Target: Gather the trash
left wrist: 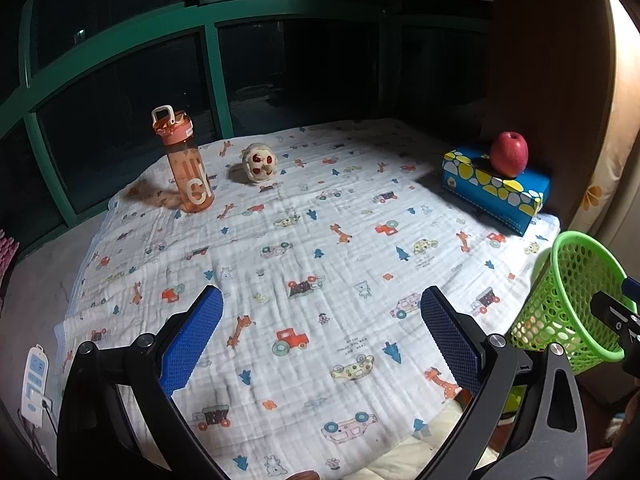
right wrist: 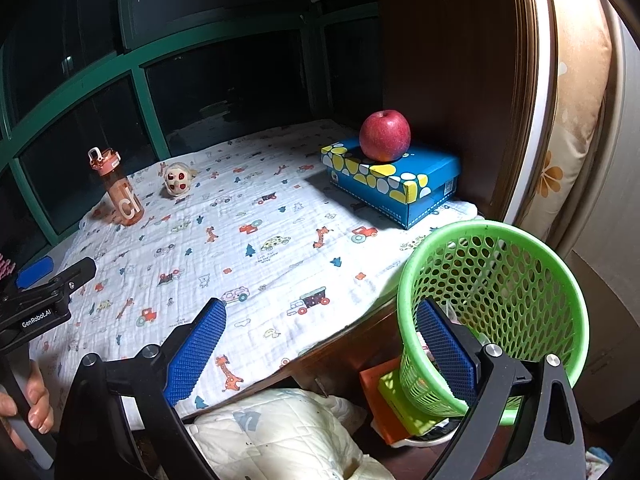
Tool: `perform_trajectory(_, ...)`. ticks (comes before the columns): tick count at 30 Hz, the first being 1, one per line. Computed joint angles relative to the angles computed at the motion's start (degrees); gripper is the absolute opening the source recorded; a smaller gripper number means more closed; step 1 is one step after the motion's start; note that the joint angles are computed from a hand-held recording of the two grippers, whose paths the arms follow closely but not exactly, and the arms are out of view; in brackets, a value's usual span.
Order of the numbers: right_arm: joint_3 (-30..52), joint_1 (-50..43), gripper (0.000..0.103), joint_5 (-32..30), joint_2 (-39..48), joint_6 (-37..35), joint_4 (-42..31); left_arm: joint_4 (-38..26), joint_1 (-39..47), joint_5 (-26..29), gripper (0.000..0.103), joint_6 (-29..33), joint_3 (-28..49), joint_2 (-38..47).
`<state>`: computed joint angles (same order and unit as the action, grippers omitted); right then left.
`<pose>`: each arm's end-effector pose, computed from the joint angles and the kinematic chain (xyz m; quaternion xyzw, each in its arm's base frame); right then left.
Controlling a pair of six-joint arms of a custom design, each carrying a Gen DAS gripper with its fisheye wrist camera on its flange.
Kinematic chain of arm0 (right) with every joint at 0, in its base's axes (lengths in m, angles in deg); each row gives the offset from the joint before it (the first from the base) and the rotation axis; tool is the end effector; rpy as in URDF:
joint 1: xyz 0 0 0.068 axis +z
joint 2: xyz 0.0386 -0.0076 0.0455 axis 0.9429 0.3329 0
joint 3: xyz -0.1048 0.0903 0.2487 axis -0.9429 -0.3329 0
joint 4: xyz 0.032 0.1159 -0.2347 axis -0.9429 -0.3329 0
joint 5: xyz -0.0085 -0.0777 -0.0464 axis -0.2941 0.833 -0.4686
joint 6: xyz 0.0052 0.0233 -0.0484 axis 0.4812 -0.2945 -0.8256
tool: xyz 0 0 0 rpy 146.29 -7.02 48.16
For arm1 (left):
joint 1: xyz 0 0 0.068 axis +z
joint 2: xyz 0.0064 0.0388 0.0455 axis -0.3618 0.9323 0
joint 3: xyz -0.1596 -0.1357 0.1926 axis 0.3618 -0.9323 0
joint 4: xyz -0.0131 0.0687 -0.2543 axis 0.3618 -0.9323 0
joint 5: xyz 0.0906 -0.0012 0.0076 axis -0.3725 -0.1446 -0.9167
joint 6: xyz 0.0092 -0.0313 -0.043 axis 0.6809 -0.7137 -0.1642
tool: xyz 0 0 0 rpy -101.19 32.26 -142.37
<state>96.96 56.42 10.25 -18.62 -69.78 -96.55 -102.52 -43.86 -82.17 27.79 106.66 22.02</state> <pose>0.1575 -0.0329 0.2488 0.0669 0.9115 0.0312 0.4045 0.2293 -0.0848 0.2835 0.0585 0.9022 0.0188 0.4270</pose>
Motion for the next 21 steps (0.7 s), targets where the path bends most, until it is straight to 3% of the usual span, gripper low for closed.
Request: perform_trajectory(21,-1.4,0.3,0.093,-0.6,0.4,0.0,1.6,0.6,-1.2,-4.6,0.098,-1.1,-0.3,0.0)
